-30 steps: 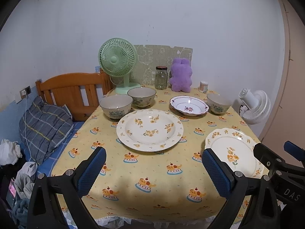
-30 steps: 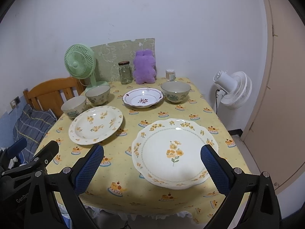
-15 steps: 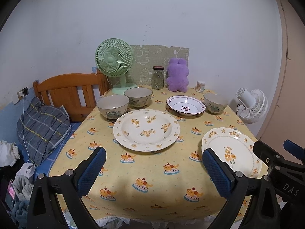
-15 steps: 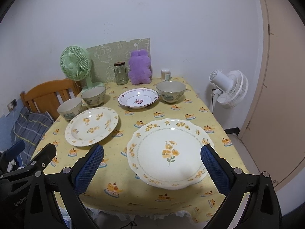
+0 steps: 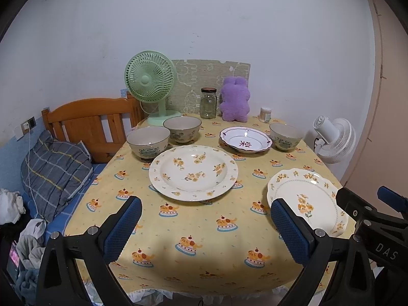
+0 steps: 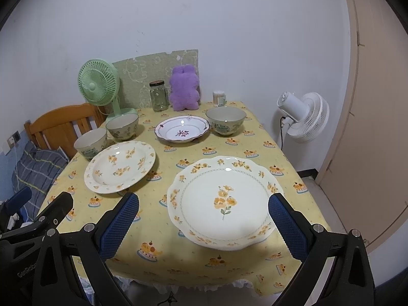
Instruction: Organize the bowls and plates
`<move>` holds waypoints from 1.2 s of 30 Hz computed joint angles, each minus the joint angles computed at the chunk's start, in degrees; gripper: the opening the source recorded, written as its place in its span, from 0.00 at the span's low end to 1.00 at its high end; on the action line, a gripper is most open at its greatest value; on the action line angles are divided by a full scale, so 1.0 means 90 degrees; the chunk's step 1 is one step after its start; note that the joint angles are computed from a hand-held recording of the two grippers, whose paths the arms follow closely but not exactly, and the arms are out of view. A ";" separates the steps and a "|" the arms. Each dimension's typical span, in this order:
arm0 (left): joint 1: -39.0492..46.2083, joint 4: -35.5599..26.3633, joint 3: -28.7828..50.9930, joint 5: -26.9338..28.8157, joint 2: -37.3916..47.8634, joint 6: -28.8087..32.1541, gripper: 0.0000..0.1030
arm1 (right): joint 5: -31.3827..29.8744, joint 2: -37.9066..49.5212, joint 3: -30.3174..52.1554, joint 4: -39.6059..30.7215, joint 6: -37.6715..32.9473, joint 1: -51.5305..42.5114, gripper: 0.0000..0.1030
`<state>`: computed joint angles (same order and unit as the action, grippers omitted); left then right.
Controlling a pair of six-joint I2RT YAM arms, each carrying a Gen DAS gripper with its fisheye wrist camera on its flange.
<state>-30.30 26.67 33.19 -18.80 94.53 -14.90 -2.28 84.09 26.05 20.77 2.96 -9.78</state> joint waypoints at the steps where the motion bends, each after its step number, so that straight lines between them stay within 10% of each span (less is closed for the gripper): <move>1: -0.0004 0.0004 0.0000 -0.0006 0.0002 0.0000 0.99 | 0.0028 0.0007 0.0015 -0.0016 0.0004 0.0016 1.00; 36: 0.0151 0.0127 0.0174 0.0321 0.0251 0.0265 0.98 | 0.0232 0.0114 0.0116 -0.0112 0.0131 0.0119 1.00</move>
